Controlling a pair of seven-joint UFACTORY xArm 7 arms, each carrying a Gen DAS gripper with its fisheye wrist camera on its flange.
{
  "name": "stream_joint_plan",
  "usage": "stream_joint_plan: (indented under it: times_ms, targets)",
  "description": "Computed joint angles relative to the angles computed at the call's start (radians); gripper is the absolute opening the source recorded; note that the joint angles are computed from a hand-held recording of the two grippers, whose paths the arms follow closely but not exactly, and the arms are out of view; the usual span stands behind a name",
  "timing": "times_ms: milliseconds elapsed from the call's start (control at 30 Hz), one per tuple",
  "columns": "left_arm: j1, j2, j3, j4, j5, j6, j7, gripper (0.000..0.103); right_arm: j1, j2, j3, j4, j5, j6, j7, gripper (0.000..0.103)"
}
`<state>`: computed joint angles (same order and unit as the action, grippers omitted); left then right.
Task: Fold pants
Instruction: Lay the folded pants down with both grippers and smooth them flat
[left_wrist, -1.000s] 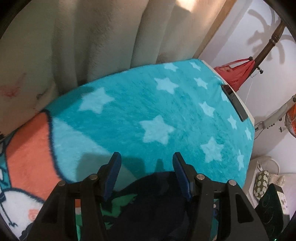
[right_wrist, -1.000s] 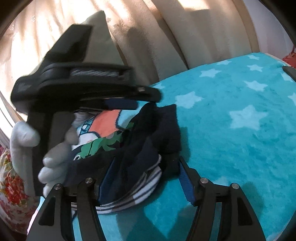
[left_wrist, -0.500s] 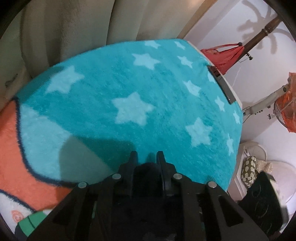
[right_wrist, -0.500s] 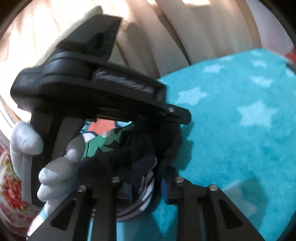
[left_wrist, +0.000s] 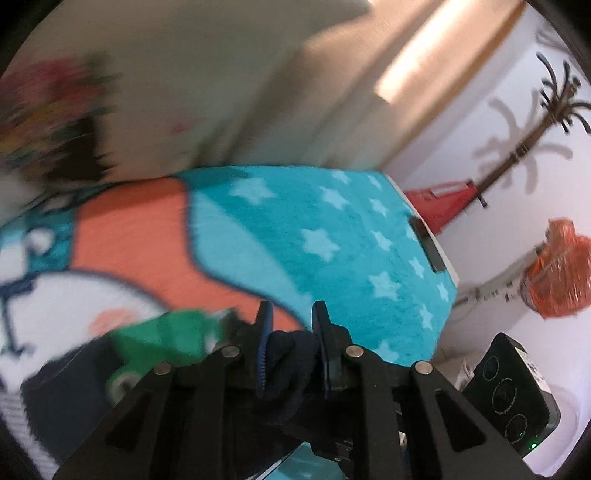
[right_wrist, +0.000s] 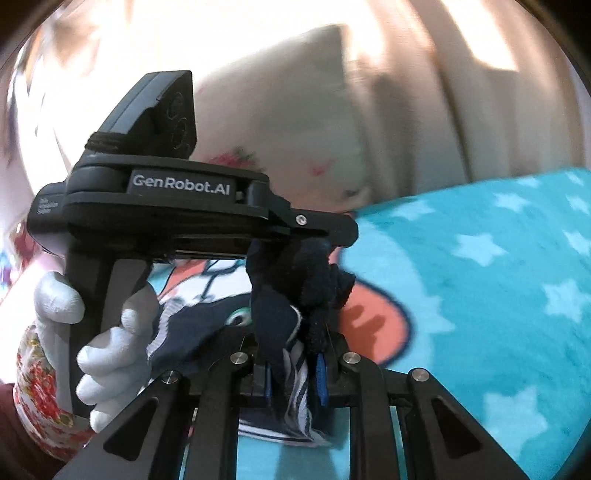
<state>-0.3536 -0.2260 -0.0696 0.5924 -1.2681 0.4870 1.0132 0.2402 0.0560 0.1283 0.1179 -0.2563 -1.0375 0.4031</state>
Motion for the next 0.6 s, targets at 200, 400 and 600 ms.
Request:
stream_joint_plan:
  times_ms: [200, 400, 600]
  targets:
    - [0.053, -0.210, 0.083, -0.194, -0.013, -0.086, -0.048, 0.033, 0.061, 0.056, 0.047, 0.104, -0.036, 0.134, -0.036, 0.048]
    - [0.136, -0.437, 0.148, -0.366, 0.100, -0.189, -0.121, 0.049, 0.141, 0.004, 0.095, 0.083, -0.022, 0.175, -0.101, 0.057]
    - [0.188, -0.555, 0.129, -0.497, 0.236, -0.313, -0.212, 0.050, 0.123, -0.175, 0.050, 0.007, -0.014, 0.186, 0.011, 0.039]
